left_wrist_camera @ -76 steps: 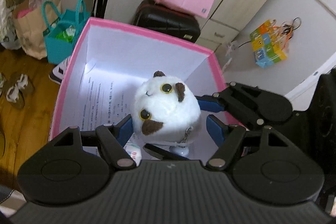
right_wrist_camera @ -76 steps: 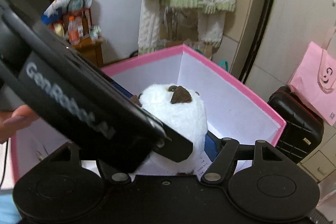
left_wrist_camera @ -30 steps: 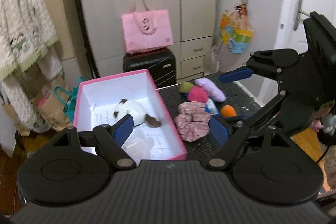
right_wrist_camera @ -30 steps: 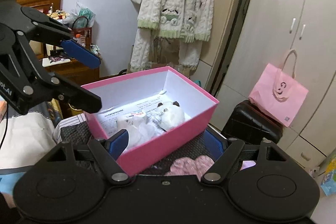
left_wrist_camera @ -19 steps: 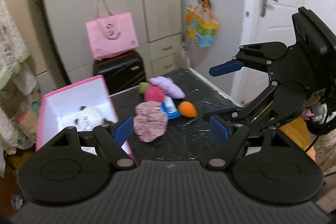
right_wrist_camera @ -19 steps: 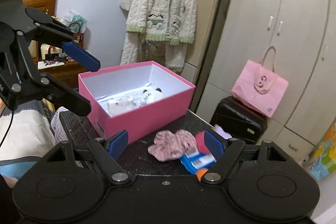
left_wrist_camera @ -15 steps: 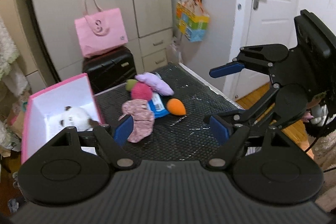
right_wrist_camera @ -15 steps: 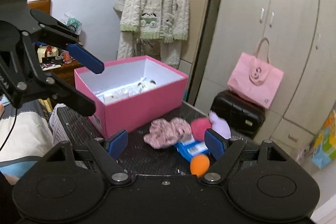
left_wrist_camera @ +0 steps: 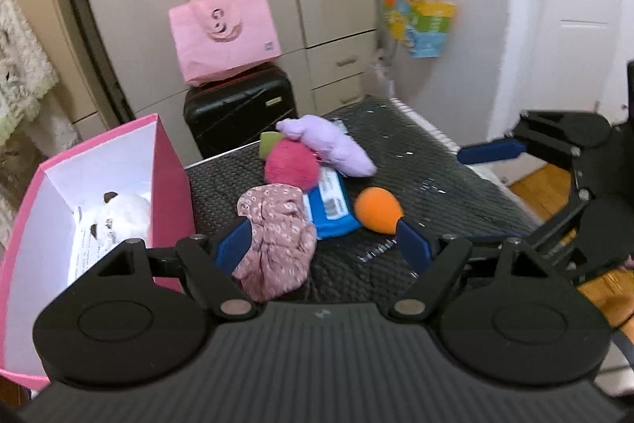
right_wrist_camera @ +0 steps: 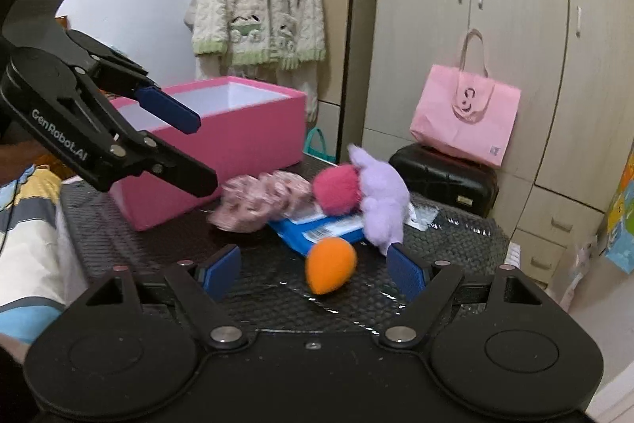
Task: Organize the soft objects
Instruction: 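Grasp the orange sponge with the right gripper while the left gripper grasps the pink scrunchie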
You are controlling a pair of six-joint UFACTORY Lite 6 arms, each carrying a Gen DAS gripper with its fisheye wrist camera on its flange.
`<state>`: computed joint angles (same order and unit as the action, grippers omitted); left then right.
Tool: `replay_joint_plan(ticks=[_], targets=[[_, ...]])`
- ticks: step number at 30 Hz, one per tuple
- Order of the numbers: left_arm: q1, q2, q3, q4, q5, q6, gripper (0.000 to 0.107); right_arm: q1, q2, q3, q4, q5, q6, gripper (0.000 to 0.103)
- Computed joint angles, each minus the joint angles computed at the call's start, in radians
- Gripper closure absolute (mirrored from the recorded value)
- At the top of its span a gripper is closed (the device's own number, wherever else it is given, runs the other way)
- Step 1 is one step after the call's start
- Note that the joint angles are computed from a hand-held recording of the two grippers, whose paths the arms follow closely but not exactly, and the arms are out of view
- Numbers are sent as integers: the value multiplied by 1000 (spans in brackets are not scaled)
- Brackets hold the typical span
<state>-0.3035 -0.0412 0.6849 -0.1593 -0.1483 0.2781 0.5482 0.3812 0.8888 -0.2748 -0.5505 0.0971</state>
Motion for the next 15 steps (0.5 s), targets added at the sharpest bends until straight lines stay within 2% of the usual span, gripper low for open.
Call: replay_joint_plan(ticks=[3, 7, 11, 13, 15], targets=[[4, 142, 88, -84, -42, 37, 28, -46, 116, 97, -99, -3, 95, 18], [-10, 302, 201, -406, -110, 293, 28, -51, 230, 211, -123, 29, 102, 19], [-9, 408, 291, -584, -152, 430, 28, -61, 282, 282, -218, 47, 180, 19], [-9, 443, 308, -589, -198, 406, 28, -68, 307, 316, -270, 45, 231, 19], [2, 473, 328, -558, -202, 342, 28, -72, 325, 342, -305, 41, 274, 19]])
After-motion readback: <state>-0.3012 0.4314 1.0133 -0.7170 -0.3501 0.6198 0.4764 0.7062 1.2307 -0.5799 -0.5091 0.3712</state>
